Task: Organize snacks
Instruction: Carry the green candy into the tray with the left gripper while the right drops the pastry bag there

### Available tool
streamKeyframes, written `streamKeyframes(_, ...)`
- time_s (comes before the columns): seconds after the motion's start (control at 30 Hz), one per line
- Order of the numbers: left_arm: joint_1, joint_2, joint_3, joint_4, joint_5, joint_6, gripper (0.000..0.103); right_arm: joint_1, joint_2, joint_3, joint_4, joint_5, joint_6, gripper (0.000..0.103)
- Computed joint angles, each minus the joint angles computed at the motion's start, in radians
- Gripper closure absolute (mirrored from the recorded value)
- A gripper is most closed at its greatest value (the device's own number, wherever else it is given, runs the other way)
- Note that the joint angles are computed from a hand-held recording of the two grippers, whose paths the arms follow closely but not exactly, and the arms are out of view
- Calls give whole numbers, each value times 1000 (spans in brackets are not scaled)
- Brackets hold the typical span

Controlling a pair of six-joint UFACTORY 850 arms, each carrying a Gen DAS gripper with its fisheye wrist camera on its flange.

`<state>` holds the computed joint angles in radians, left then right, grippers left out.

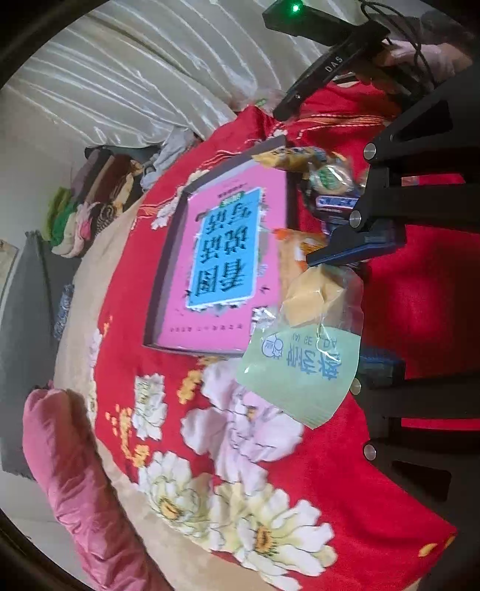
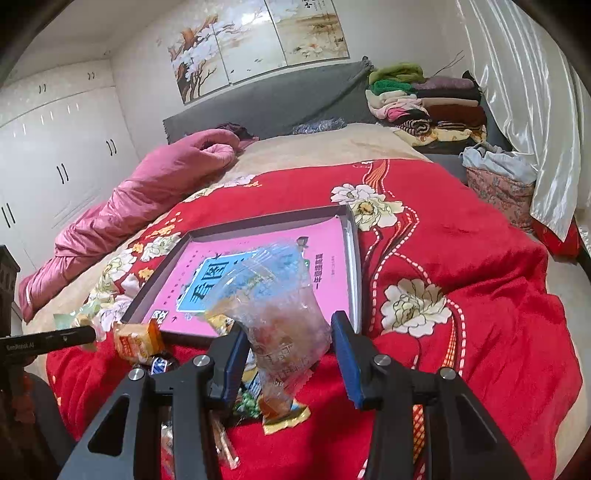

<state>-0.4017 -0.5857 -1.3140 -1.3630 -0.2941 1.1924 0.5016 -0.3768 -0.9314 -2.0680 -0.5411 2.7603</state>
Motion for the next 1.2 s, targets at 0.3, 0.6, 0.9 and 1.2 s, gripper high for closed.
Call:
streamKeyframes(0.3,-20,-64,-111,-1,18,-10,63,-37,-32,-31,-55,16,16,58)
streamKeyframes(0.6,-24,-142,-220,75,20,-94,63,-56,-69,-69,-65,36,-17,58)
streamKeyframes(0.9,-26,-200,-290,169,2,-182,63,-71,-108,-114,2,58,-120,58)
streamKeyframes(1.2,-34,-260,-360,297,-34,-293,63,-83,-147,-147,127,101,-254,58)
